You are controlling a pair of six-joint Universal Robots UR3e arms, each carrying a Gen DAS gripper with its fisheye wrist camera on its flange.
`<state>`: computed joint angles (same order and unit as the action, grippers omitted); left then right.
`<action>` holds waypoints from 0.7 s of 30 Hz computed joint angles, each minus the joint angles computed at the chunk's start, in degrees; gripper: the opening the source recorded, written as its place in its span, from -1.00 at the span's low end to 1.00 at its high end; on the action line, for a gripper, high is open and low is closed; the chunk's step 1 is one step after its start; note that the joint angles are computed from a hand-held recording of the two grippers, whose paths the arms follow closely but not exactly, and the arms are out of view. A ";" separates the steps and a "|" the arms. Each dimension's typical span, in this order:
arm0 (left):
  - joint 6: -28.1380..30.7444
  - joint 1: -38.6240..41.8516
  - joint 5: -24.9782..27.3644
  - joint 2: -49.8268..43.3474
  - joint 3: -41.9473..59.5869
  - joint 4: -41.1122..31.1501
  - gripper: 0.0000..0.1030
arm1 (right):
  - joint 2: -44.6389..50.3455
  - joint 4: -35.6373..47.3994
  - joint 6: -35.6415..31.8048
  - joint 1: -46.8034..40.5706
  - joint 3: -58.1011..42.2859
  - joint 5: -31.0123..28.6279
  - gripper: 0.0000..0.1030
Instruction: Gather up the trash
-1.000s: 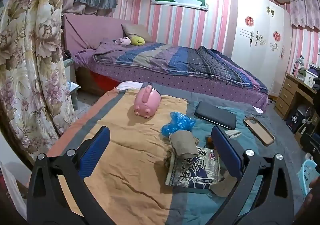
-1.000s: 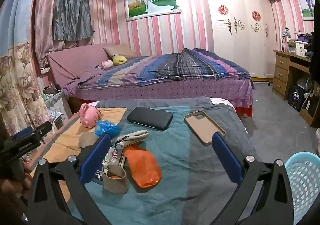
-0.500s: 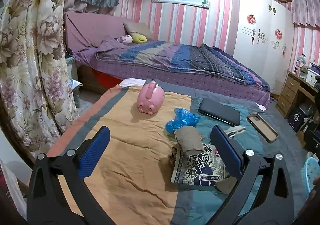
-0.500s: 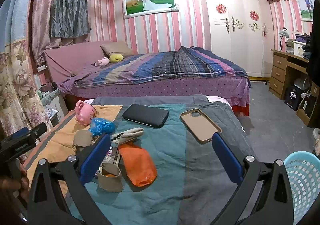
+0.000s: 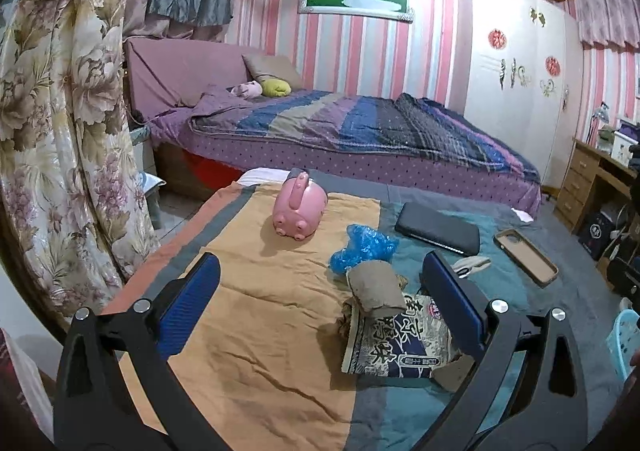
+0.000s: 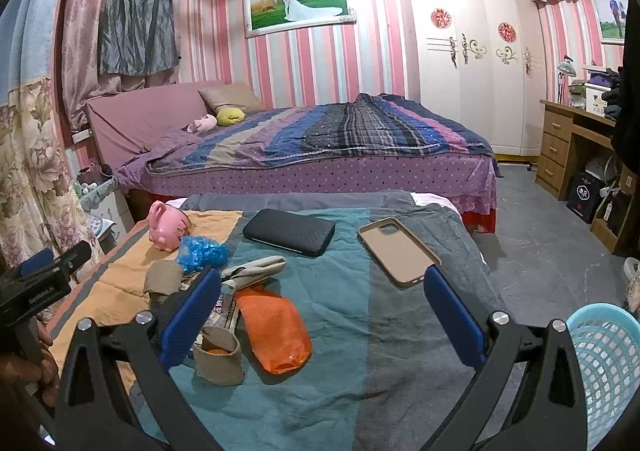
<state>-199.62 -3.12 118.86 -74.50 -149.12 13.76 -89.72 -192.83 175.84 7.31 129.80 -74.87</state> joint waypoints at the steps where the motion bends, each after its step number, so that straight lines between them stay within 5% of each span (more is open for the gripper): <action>1: -1.06 -0.65 1.31 -0.30 0.87 -1.70 0.90 | -0.02 -0.11 0.05 0.08 0.06 -0.27 0.92; 9: -2.19 -0.15 1.16 0.09 1.22 -2.57 0.90 | -0.42 0.05 -0.16 0.45 0.25 -0.56 0.92; 21: 3.23 4.60 -7.28 5.42 -2.76 -0.10 0.90 | 0.24 -0.03 -0.05 2.74 -0.15 -3.35 0.92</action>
<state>-196.39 1.48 111.58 -69.07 -151.88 13.66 -89.48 -192.85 175.79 10.04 129.65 -78.22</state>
